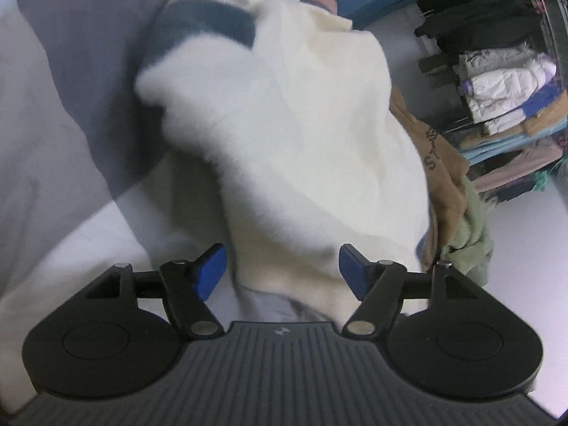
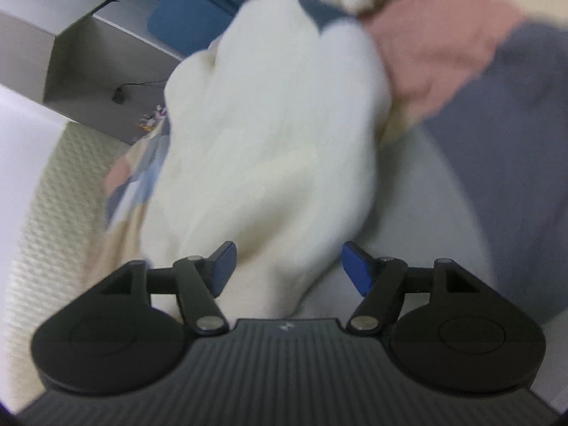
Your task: Fold large clothes
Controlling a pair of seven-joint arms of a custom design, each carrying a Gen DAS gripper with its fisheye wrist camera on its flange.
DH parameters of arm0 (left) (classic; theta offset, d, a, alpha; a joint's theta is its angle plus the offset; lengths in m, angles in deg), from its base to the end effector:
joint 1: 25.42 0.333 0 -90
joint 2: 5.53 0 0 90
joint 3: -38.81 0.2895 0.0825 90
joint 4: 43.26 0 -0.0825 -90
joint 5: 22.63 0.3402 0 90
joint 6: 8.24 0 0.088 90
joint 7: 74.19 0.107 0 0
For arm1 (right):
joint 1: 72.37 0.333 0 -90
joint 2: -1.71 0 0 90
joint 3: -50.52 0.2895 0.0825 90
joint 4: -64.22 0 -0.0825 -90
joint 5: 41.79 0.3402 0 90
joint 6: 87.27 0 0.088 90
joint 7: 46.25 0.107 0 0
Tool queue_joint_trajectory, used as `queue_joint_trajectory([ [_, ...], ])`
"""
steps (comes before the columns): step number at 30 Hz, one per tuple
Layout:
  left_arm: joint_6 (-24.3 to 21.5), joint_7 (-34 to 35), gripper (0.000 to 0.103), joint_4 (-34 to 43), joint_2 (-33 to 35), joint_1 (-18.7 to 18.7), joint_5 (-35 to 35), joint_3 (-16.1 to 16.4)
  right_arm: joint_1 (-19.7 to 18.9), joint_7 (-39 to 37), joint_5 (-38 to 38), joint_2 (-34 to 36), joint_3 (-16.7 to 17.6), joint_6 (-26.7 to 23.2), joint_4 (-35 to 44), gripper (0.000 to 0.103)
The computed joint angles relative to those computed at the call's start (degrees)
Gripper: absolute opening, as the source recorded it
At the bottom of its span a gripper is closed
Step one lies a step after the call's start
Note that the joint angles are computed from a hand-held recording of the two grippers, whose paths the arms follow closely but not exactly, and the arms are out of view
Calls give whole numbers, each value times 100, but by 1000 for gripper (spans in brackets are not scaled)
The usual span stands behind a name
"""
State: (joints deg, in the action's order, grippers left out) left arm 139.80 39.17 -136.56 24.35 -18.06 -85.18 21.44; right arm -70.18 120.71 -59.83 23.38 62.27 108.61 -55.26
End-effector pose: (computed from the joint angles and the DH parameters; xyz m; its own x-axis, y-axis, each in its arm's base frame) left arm 0.6613 -0.0691 0.3680 0.0869 -0.6317 0.7704 -0.8571 -0.4416 -0.2654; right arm 0.5719 0.1667 0.3718 -0.3529 -0.5431 -0.7619 -0.5459 0.7808 -0.3037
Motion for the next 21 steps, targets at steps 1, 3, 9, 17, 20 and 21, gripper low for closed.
queue_joint_trajectory([
  [1,-43,-16,74,127,118,7,-29,-17,-328,96,-170,130,368,48,76,69],
  [3,-72,-130,74,294,269,-74,168,26,-526,189,-342,317,618,83,232,69],
  [9,212,-594,75,832,826,-209,771,-45,-76,263,-119,743,220,79,643,68],
  [17,432,-369,57,1399,1331,-139,841,-363,817,-171,491,1037,-760,550,985,31],
  [20,643,-150,32,1242,1252,-38,739,-529,1193,-560,741,933,-1139,925,877,20],
  [21,755,160,27,1137,1193,82,533,-705,1301,-698,858,887,-1234,1117,813,19],
])
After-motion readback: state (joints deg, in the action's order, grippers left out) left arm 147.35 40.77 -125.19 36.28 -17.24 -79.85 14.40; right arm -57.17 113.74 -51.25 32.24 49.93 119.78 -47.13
